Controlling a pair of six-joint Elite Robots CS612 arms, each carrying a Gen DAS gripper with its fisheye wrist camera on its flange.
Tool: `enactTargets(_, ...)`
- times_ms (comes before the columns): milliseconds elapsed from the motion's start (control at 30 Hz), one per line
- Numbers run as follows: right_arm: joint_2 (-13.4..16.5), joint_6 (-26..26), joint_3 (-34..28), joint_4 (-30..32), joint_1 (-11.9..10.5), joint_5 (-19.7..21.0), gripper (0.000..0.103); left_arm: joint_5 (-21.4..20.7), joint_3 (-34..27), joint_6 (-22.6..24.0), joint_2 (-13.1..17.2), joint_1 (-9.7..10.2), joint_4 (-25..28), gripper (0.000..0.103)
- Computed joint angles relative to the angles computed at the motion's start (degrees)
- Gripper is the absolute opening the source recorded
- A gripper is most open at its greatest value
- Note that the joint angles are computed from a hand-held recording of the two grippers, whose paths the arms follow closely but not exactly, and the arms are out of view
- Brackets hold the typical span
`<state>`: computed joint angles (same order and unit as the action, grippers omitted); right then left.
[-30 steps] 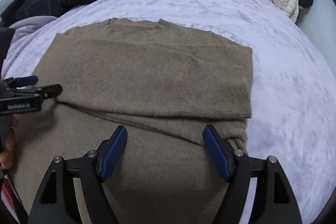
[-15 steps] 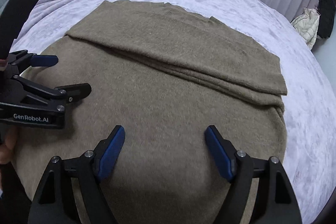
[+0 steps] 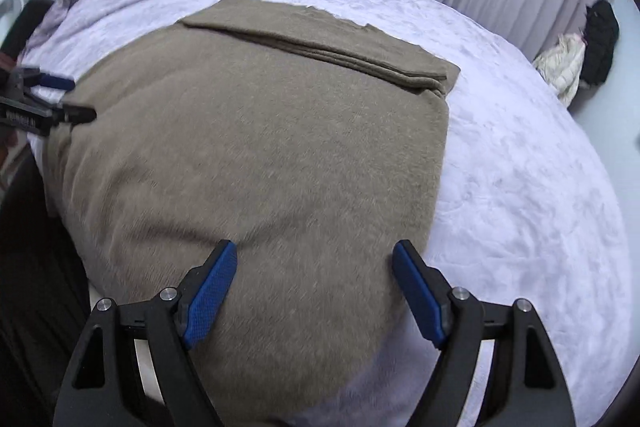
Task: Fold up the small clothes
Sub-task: 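Lift the hem with both tools and fold it toward the collar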
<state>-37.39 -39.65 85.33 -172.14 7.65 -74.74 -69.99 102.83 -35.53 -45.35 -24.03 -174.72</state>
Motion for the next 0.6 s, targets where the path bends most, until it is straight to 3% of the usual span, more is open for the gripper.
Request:
enactTargets(67,-0.68,-1.62,0.83,-0.57,-0.08,4.12,0.083,-0.40,-0.30,2.26,0.25,-0.78,-4.82,0.103)
enactTargets(167,-0.43,-5.45,0.76,-0.91,0.91,9.34,0.083,-2.35,-2.65,7.45,1.94,-1.56,-6.07,0.103)
enactTargets(300,1.46,-11.09,-0.94,1.21,3.21,5.59,0.082,-0.03,-4.75,10.44,4.32,-2.16,0.68,0.103)
enactTargets(367,1.73,-11.52,-0.32,-0.11,2.77,5.96,0.082,-2.11,-2.38,9.18,3.62,-1.83,-3.40,0.103)
enactTargets(467,0.38,-12.40,1.83,0.68,1.41,5.40,0.082,-3.20,-0.06,6.98,2.43,-1.64,-2.07,0.103)
enactTargets(533,-0.35,-14.72,4.10,-1.84,0.67,2.59,0.082,-2.93,0.56,7.74,2.26,-2.03,-0.53,0.103)
enactTargets(600,-0.78,-13.80,6.10,-5.03,0.64,-0.94,0.082,-0.41,1.12,8.24,1.61,-3.04,2.39,0.103)
